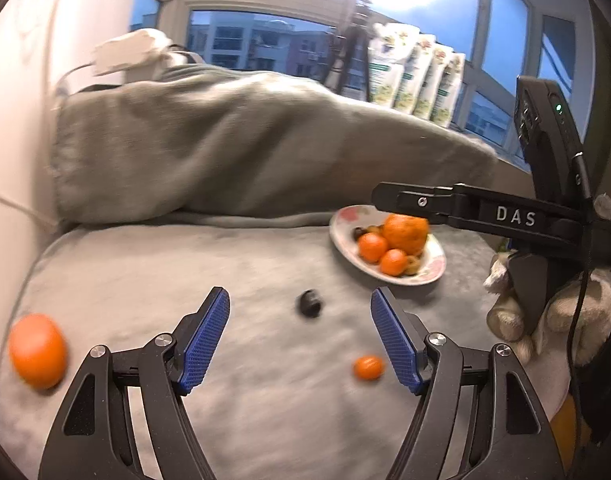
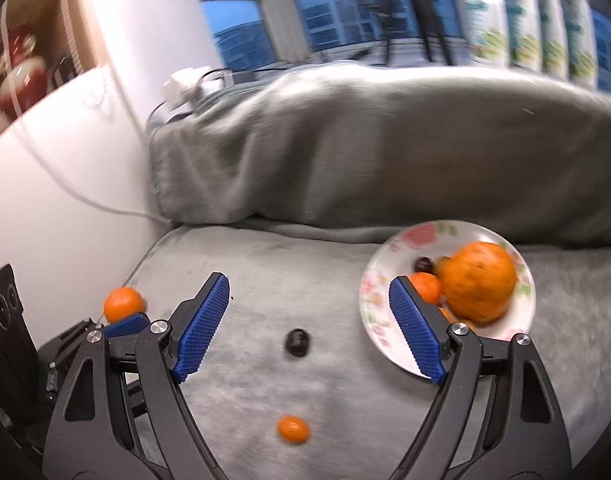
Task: Organize fruits
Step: 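Move the right tool toward the large orange beside the wall, then close the right gripper on the large orange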
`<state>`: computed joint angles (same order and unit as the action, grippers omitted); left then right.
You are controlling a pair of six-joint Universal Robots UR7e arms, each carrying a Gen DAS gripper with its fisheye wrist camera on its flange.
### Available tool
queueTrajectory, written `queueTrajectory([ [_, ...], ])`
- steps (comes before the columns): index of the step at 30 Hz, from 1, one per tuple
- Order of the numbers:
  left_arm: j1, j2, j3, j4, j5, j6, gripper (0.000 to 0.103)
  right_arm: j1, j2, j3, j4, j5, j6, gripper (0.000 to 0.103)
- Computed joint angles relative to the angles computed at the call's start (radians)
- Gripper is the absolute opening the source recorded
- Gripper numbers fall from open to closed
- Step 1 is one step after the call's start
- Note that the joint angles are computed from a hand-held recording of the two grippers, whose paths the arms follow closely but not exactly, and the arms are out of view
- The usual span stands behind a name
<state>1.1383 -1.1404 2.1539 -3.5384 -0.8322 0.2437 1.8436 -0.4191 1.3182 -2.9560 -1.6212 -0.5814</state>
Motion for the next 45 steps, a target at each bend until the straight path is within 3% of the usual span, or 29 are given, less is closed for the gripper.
queueTrajectory([
  [8,0.038,-0.064,0.08,-0.072,0.068,-0.017,0.073,0.047,0.051,-0.033,0.057,0.034,-0.046,0.085],
  [18,0.096,-0.144,0.169,-0.154,0.128,-0.047,0.073,0.105,0.155,-0.136,0.163,0.012,-0.086,0.085],
  [33,0.206,-0.227,0.199,-0.135,0.088,-0.113,0.073,0.17,0.331,-0.381,0.498,0.033,-0.068,0.085],
  [45,0.279,-0.239,0.16,-0.067,0.006,-0.192,0.073,0.178,0.501,-0.666,0.786,0.12,0.009,0.085],
])
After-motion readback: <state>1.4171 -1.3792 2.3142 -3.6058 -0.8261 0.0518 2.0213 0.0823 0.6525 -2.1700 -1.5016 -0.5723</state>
